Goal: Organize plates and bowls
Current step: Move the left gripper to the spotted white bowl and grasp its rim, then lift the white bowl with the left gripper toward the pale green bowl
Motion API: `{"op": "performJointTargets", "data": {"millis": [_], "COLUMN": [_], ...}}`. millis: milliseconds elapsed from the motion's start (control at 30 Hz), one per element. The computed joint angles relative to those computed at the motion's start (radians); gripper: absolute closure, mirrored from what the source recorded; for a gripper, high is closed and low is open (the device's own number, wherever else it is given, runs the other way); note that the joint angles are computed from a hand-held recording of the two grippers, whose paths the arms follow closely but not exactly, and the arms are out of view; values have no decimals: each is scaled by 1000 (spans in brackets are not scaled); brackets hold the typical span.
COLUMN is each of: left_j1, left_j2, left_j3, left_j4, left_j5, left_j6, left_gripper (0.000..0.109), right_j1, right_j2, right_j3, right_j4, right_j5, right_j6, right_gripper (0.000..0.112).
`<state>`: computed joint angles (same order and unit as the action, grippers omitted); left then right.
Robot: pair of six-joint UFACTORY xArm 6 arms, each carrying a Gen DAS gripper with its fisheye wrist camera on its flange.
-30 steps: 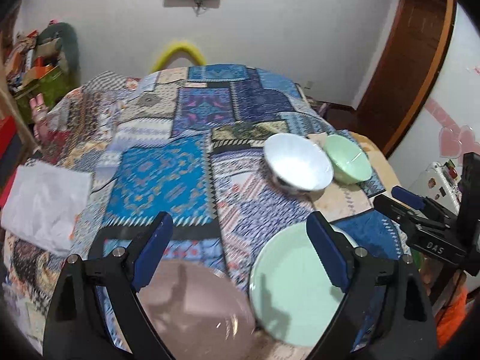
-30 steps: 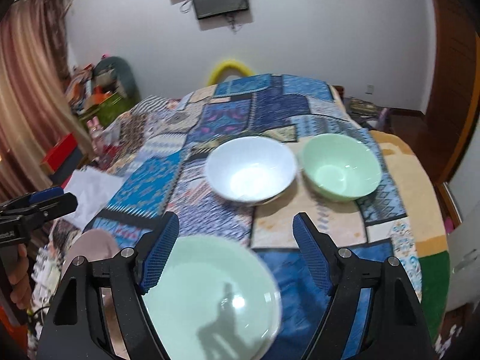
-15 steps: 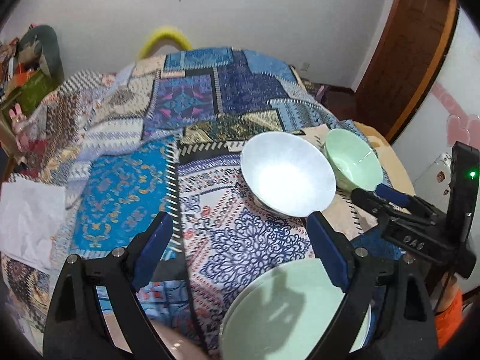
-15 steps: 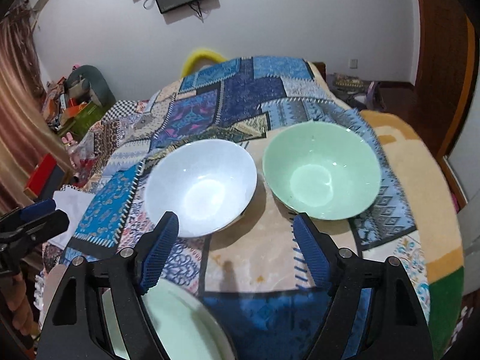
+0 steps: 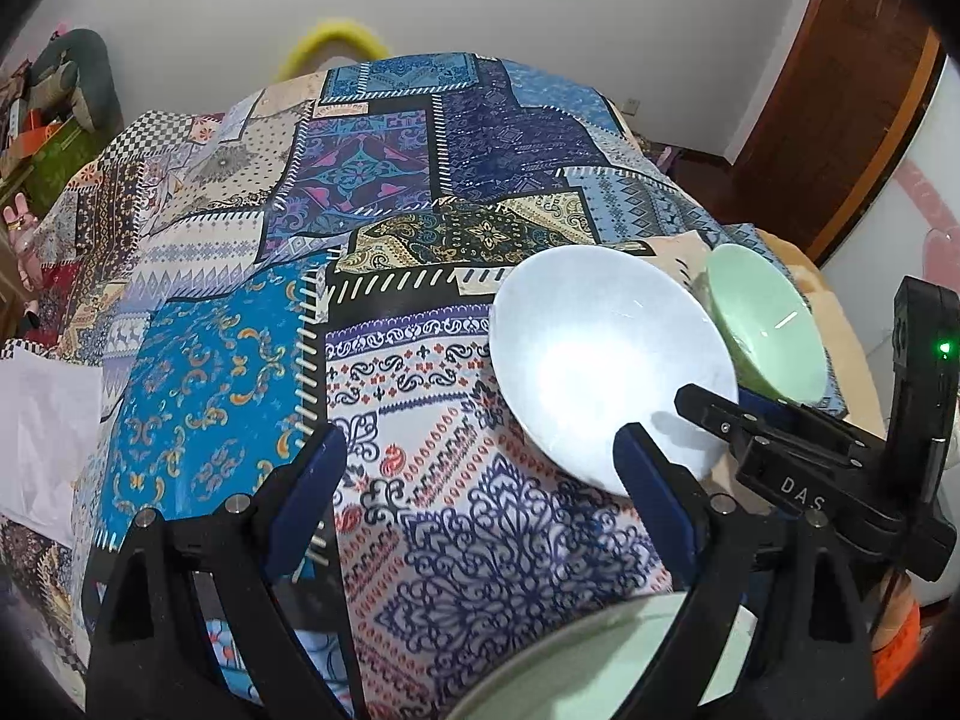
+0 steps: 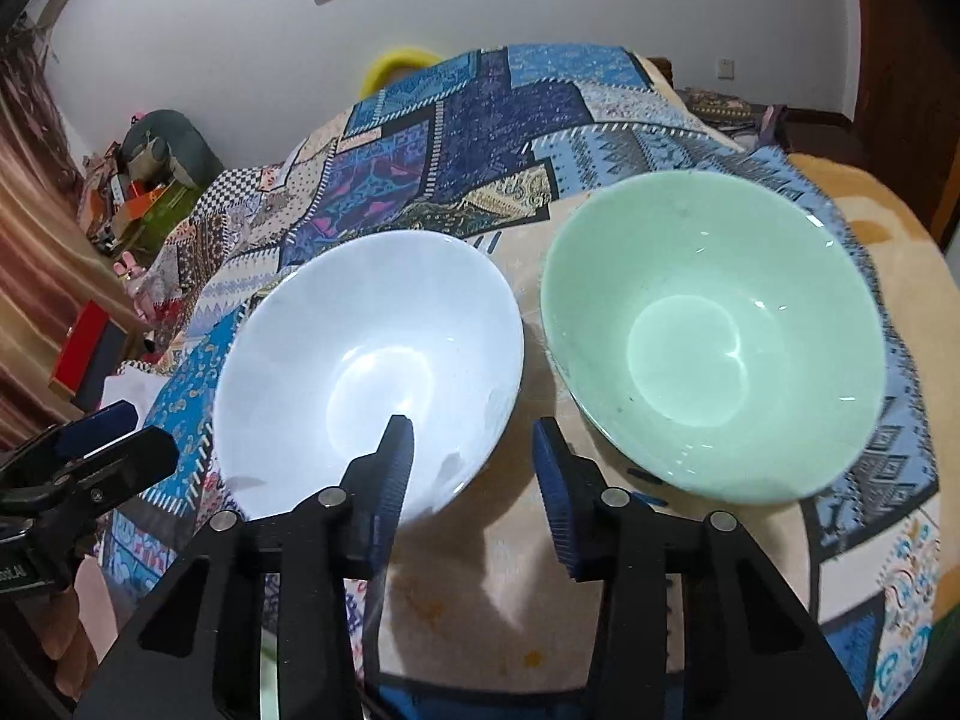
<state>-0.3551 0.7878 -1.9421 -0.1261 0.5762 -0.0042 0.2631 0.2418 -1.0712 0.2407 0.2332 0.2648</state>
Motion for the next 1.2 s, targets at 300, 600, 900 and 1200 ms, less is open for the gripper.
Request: {"op": "performJointTargets", "data": {"millis": [300, 600, 900, 1200], "left_j1": [-7, 6, -2, -8], "left_j2": [146, 259, 290, 209], "left_j3": [-206, -376, -419, -288], "left_j4": [70, 54, -24, -35], "left_j5": [85, 204, 235, 163], "left_j6": [-35, -58, 19, 36], "left_gripper": [28, 56, 94, 96], "right_j1": [5, 16, 25, 29], "right_j2": [23, 22, 14, -7], "right_j3": [-36, -33, -26, -6], "right_j4": [177, 202, 240, 207], "right_j5": [43, 35, 19, 10], "right_j6": [-160, -238, -284, -241], "right_gripper": [88, 90, 90, 90]}}
